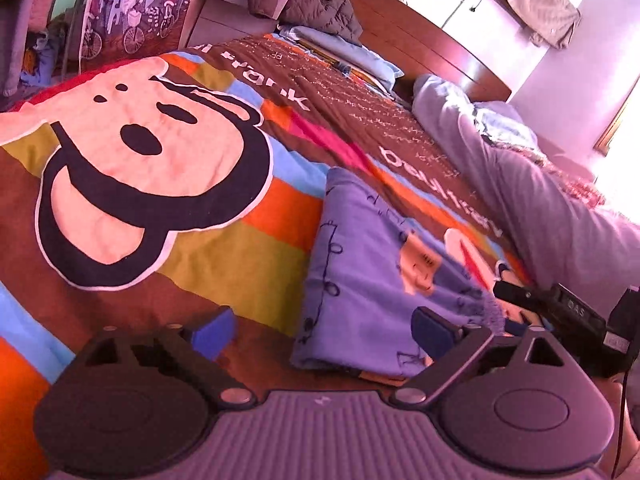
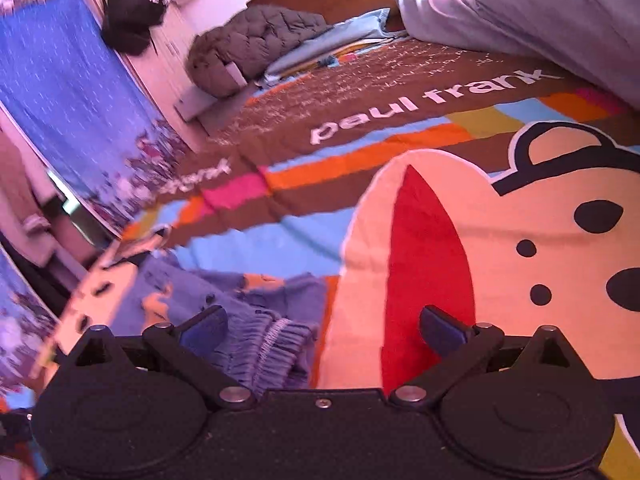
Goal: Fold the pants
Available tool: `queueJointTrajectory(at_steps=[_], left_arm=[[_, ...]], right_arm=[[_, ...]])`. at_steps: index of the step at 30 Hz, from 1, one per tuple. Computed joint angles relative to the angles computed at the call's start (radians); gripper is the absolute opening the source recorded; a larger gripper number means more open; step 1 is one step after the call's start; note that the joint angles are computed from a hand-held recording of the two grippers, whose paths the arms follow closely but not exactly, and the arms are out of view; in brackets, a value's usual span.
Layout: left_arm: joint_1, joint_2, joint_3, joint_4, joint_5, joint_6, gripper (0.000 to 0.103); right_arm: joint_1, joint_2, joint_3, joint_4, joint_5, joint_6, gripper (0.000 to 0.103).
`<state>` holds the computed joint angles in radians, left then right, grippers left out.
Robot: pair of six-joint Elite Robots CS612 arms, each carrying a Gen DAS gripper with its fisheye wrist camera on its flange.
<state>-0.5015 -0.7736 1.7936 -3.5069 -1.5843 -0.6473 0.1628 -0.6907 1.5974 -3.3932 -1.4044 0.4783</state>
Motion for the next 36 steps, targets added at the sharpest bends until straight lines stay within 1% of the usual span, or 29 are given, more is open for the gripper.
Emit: queueJointTrajectory(at_steps=[1, 3, 4, 6, 9, 12, 14, 15, 16, 17, 18, 20, 22, 23, 25, 29, 32, 34, 36], left_arm=[[0.003, -0.002, -0.005, 0.009, -0.011, 0.000, 0.099], [0.002, -0.010, -0.022, 0.058, -0.007, 0.015, 0.100], [0.000, -0.013, -0.030, 0.076, -0.001, 0.035, 0.101], [-0.010, -0.016, -0.053, 0.107, 0.022, 0.105, 0.102], [-0.034, -0.018, -0.088, 0.175, 0.094, 0.219, 0.103], [-0.054, -0.003, -0.128, 0.240, 0.169, 0.318, 0.103], [-0.059, 0.012, -0.154, 0.284, 0.198, 0.357, 0.103], [-0.059, 0.017, -0.169, 0.328, 0.208, 0.371, 0.103], [-0.058, 0.020, -0.183, 0.372, 0.213, 0.373, 0.102], [-0.054, 0.024, -0.193, 0.406, 0.208, 0.358, 0.102], [-0.048, 0.027, -0.200, 0.421, 0.190, 0.331, 0.102], [-0.036, 0.029, -0.194, 0.403, 0.150, 0.272, 0.103], [-0.028, 0.028, -0.185, 0.388, 0.138, 0.252, 0.103], [-0.028, 0.028, -0.184, 0.387, 0.137, 0.250, 0.103], [-0.029, 0.027, -0.181, 0.385, 0.141, 0.259, 0.102], [-0.031, 0.026, -0.180, 0.388, 0.155, 0.272, 0.102], [-0.033, 0.025, -0.182, 0.398, 0.157, 0.270, 0.102], [-0.034, 0.025, -0.186, 0.410, 0.160, 0.273, 0.102], [-0.036, 0.023, -0.188, 0.422, 0.165, 0.270, 0.102]], right_arm=[[-0.010, -0.005, 0.005, -0.001, 0.048, 0.008, 0.102], [-0.025, -0.009, 0.013, -0.012, 0.129, 0.036, 0.102], [-0.032, -0.009, 0.016, -0.017, 0.167, 0.057, 0.102], [-0.041, -0.010, 0.018, -0.009, 0.226, 0.076, 0.102], [-0.036, -0.016, 0.020, 0.025, 0.231, 0.077, 0.102], [-0.033, -0.011, 0.017, 0.040, 0.239, 0.099, 0.102], [-0.030, -0.007, 0.015, 0.041, 0.238, 0.095, 0.102], [-0.028, -0.008, 0.017, 0.042, 0.232, 0.087, 0.102], [-0.026, -0.008, 0.018, 0.039, 0.225, 0.083, 0.102], [-0.025, -0.006, 0.019, 0.028, 0.223, 0.088, 0.102], [-0.026, -0.002, 0.019, 0.011, 0.225, 0.100, 0.101], [-0.027, 0.008, 0.019, -0.026, 0.235, 0.130, 0.094], [-0.023, 0.010, 0.018, -0.025, 0.222, 0.124, 0.086], [-0.019, 0.009, 0.018, -0.018, 0.208, 0.113, 0.084], [-0.015, 0.008, 0.017, -0.011, 0.198, 0.096, 0.077], [-0.012, 0.009, 0.016, -0.014, 0.190, 0.104, 0.073], [-0.012, 0.010, 0.017, -0.017, 0.179, 0.113, 0.066], [-0.010, 0.010, 0.017, -0.016, 0.174, 0.108, 0.054], [-0.007, 0.011, 0.016, -0.013, 0.169, 0.099, 0.048]])
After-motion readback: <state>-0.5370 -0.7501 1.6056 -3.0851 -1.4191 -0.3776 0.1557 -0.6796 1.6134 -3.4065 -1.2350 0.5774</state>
